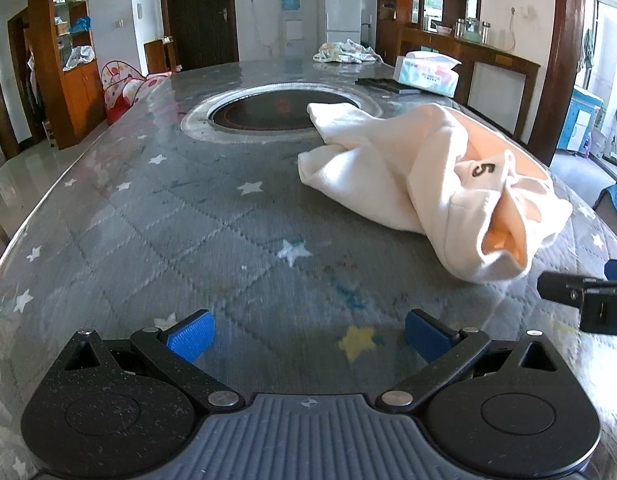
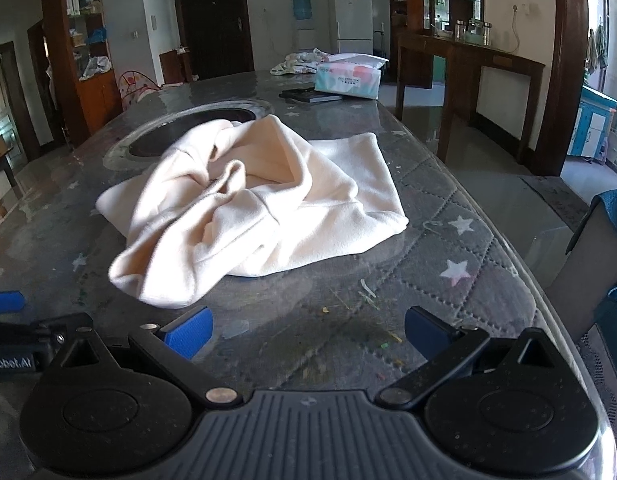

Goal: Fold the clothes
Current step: 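Move both tools toward the crumpled cream sweatshirt on the table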

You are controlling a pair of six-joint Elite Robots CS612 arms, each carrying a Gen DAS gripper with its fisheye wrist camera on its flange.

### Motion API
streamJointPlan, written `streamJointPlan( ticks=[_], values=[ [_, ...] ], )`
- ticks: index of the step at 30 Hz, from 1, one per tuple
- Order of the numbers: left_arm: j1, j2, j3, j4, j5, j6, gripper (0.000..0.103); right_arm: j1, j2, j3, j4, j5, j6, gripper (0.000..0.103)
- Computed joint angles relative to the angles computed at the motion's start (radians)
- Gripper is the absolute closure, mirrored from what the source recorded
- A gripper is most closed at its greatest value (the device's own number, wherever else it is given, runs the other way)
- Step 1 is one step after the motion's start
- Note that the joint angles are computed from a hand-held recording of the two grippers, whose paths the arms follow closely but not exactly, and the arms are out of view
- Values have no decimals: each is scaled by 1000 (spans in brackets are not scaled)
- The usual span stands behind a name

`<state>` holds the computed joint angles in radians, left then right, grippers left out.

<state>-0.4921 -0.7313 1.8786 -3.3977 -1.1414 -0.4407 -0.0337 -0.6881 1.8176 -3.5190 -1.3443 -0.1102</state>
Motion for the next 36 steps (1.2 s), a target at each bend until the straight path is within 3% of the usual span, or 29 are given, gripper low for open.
streamJointPlan(
  ticks=[7,36],
  values=[
    [-10,-28,24,47,1,-38,0,0,-15,25,-17,26,-18,0],
    [-47,-62,75,-16,42,-6,0,-11,-51,90,-90,82,10,0]
  ],
)
